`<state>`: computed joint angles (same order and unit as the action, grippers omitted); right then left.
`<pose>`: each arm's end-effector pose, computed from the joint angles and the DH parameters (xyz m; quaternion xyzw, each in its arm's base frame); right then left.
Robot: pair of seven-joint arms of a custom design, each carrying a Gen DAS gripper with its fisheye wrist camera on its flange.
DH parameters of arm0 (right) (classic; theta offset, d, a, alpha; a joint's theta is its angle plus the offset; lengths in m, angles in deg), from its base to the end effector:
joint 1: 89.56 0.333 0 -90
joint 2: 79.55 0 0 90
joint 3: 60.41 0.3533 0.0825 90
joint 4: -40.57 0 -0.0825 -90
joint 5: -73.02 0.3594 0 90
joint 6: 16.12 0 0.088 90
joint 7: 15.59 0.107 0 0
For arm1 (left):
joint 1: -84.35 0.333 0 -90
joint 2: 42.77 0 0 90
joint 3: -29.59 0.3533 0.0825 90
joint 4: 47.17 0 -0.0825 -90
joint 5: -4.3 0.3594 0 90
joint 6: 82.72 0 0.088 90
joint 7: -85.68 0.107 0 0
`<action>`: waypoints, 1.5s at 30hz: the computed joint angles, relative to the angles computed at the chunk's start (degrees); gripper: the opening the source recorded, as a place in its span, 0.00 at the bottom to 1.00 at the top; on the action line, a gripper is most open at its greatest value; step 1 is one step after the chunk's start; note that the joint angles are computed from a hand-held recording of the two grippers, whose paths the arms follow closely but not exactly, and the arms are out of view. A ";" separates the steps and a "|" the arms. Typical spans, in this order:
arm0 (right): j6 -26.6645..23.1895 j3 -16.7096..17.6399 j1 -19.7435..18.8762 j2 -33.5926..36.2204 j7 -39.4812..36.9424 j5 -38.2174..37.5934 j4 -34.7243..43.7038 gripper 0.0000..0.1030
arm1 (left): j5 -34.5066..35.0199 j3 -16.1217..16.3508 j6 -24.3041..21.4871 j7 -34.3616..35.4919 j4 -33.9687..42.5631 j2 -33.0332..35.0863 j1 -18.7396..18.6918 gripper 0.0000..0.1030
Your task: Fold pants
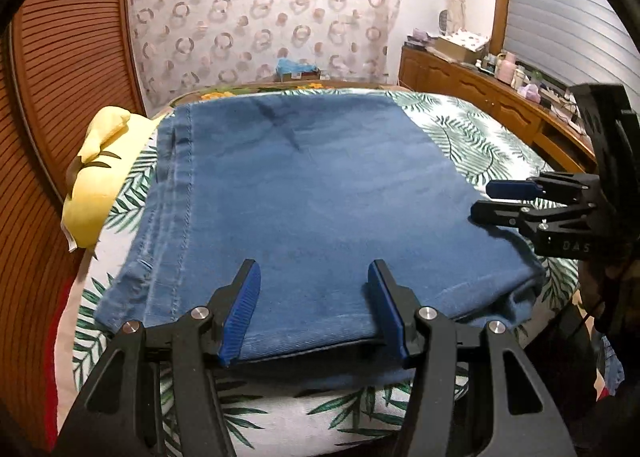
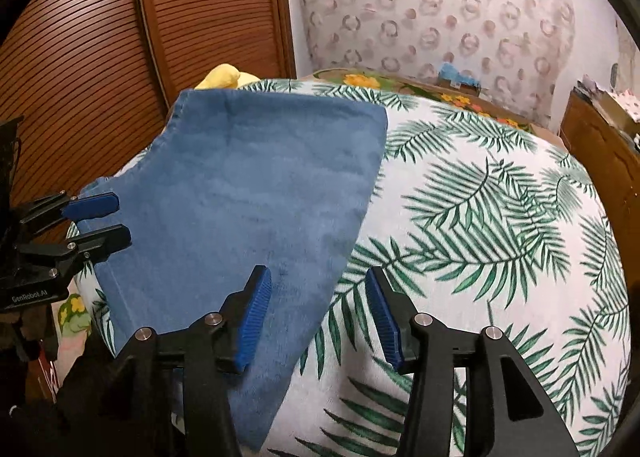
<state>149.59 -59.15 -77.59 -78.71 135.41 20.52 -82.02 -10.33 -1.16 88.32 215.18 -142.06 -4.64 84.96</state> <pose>0.5320 0.1730 0.5167 -0.6375 0.6506 -0.2982 0.2853 0.6825 -0.2702 0.3874 -0.3650 0.8429 -0.3709 0.1370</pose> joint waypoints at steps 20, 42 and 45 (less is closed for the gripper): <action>6.07 -3.38 2.33 4.06 -8.97 12.78 0.65 0.50 | -0.84 -1.32 -1.28 3.03 -0.21 0.50 1.55 0.55; 13.25 -1.00 1.84 3.89 -24.37 26.57 1.51 0.07 | -2.24 -0.81 -3.65 5.67 0.82 0.65 1.24 0.56; 12.74 -1.40 3.19 4.06 -27.26 27.22 3.42 0.07 | -3.49 -0.88 -5.87 6.20 1.54 0.39 1.69 0.56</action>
<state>162.33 -60.55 -74.40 -74.65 108.14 47.74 -78.60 -13.82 -2.03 82.45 221.38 -140.53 -4.25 86.65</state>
